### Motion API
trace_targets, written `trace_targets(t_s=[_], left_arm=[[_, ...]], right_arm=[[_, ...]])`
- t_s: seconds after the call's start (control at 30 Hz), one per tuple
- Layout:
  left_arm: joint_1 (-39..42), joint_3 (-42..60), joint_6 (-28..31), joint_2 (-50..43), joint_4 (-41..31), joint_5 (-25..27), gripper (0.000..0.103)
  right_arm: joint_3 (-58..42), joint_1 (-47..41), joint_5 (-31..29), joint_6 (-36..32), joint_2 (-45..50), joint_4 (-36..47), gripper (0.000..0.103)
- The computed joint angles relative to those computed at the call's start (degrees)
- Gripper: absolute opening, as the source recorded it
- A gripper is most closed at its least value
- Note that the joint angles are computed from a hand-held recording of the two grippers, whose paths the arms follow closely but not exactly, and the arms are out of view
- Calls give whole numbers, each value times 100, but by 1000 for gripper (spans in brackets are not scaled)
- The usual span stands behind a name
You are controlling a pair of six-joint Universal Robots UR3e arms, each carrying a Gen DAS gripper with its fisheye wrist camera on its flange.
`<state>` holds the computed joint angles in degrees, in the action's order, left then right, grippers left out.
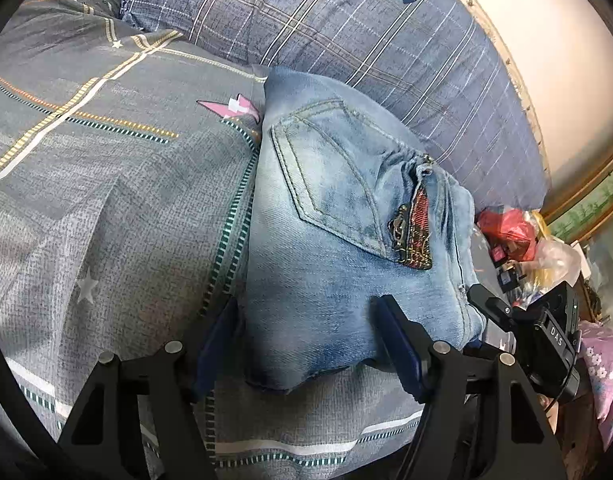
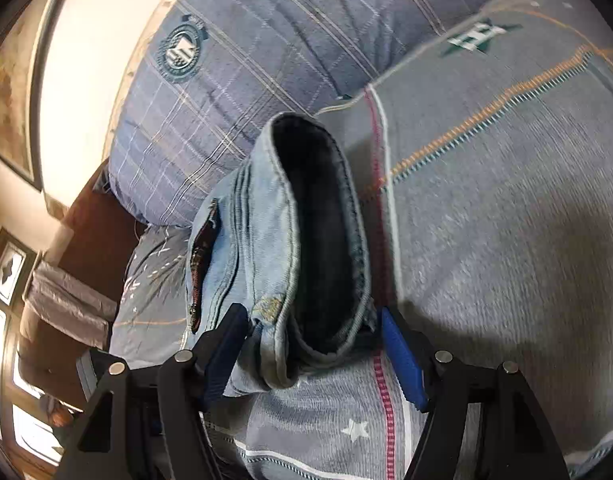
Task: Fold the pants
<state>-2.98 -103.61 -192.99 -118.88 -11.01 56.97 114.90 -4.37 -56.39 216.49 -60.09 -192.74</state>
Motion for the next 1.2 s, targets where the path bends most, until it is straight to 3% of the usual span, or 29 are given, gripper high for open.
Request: trace_targets(t_s=[0.03,0.1,0.13,0.23,0.3,0.37,0.47,0.53,0.57,0.9,1.03,1.2], left_arm=[[3,-5,-2,1,-3,-44,61],[-1,-23,-15,19,-10,-37,50],[36,-67,-11,43,29,-116,36],[119,-314,13,355,193,-281,25],[218,-496,54,534,303,-480,23],[327,-657,91,661,369,-623,23],[215,-384,112,397,1,-205,29],[117,-285,40,253,-69,73,45],[100,-261,13,249,-111,137,46],[62,-432,53,375,98,473,48],[-75,-957,216,913,524,1009,60],[-245,-1502,674,1566,709,1053,67]], right_arm=[[-25,-53,209,4,85,5,71],[-54,-11,116,-128,31,170,70],[-30,-4,89,-164,-25,233,65],[42,2,256,-1,-76,-68,45],[179,33,244,-111,-285,-209,42],[225,78,196,-196,-375,-264,41],[104,124,72,-259,-298,171,42],[-21,218,-250,-292,-238,617,63],[-34,233,-291,-240,-168,548,65],[239,319,-584,-226,-335,265,71],[406,555,-1077,-82,-575,-11,71],[706,825,-1607,-252,-1234,-151,71]])
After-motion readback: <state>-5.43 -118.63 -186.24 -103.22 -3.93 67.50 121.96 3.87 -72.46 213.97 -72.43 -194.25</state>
